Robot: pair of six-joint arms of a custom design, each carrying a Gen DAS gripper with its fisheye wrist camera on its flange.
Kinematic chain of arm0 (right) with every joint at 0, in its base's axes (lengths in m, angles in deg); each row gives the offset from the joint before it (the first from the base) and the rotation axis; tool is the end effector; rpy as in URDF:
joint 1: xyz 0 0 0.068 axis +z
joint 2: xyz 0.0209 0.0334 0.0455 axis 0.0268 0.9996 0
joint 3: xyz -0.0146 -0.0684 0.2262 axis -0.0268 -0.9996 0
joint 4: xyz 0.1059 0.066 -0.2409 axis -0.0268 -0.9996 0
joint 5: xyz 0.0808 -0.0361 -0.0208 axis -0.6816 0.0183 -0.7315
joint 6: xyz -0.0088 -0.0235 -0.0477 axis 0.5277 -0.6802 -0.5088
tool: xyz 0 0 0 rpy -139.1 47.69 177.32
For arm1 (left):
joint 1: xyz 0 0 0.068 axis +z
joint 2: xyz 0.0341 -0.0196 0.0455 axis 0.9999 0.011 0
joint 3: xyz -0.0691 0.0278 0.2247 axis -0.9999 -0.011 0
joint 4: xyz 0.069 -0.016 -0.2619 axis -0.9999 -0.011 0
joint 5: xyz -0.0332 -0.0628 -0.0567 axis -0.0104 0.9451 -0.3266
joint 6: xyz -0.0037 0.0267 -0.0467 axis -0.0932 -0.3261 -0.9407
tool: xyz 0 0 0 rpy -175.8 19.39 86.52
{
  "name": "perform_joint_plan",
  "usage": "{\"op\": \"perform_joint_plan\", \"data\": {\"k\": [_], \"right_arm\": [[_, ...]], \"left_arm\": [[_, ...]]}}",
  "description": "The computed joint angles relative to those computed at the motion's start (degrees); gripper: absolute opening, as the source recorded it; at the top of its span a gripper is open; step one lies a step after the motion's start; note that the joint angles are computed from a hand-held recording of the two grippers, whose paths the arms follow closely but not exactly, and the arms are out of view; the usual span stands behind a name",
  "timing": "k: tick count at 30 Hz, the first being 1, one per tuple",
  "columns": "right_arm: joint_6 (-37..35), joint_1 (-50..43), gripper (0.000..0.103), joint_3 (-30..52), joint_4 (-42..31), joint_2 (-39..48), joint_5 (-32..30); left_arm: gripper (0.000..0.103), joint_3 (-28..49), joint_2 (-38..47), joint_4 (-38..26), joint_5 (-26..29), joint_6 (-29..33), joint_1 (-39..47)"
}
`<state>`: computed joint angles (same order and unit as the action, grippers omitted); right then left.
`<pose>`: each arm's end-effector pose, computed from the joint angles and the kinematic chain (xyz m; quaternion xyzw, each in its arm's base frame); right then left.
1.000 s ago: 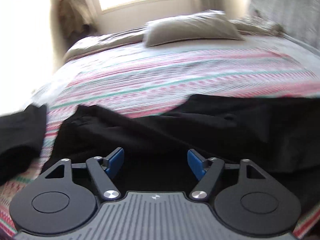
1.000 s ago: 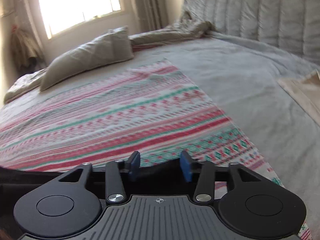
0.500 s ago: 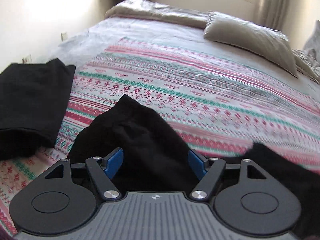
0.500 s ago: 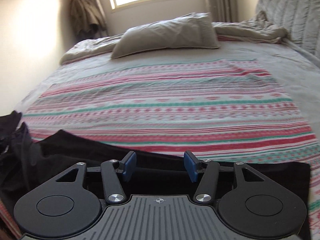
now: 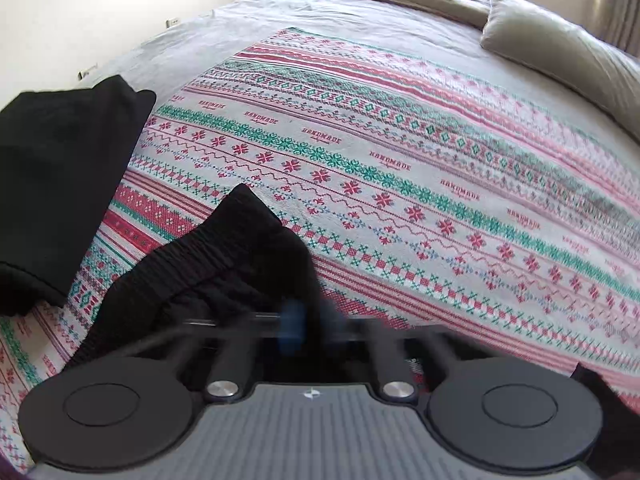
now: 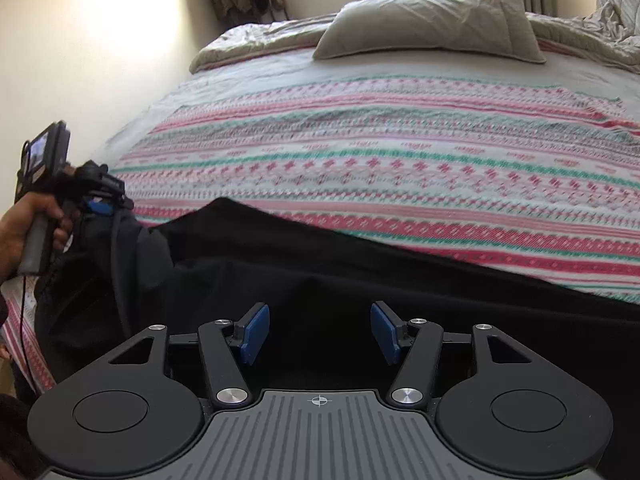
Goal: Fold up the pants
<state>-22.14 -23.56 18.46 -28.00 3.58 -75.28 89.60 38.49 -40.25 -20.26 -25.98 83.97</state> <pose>0.2273 -0.0847 0.0479 -0.0522 0.9183 0.1444 0.3650 0.4049 -0.0291 0.0618 -0.1717 0.9432 0.0593 0.2781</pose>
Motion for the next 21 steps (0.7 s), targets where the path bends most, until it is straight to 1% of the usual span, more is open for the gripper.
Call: {"op": "perform_joint_plan", "data": {"k": [3, 6, 8, 11, 15, 18, 20, 21], "right_arm": [[0.5, 1.34, 0.056, -0.42, 1.35, 1.74, 0.54], [-0.43, 1.62, 0.056, -0.77, 1.52, 2.13, 0.48], [-0.62, 1.84, 0.056, -0.89, 1.64, 2.16, 0.4], [-0.79, 1.98, 0.056, -1.45, 1.39, 1.54, -0.31], [-0.81, 3.76, 0.056, -3.15, 0.76, -0.87, -0.34], [-1.3, 5.91, 0.056, -5.21, 0.02, -3.88, 0.11], [-2.13, 7.81, 0.056, -6.84, -0.69, -6.27, 0.69], [-2.43, 8.9, 0.056, -7.88, -0.81, -7.57, 1.1]], "left_arm": [[0.001, -7.4, -6.96, 4.93, 0.85, 0.55, 0.19], [0.001, -17.91, -18.27, 9.4, 3.89, 1.66, 1.56], [0.001, -25.09, -27.36, 10.44, 6.89, 2.56, 3.24], [0.001, -35.57, -41.91, 9.59, 13.52, 4.16, 8.33], [0.001, -46.48, -57.3, 4.77, 24.06, 7.19, 17.95], [0.001, -53.44, -63.67, 2.07, 31.21, 11.22, 26.14], [0.002, -56.46, -63.06, 1.98, 35.24, 14.73, 31.37], [0.002, -57.49, -60.51, 3.15, 36.72, 16.46, 33.64]]}}
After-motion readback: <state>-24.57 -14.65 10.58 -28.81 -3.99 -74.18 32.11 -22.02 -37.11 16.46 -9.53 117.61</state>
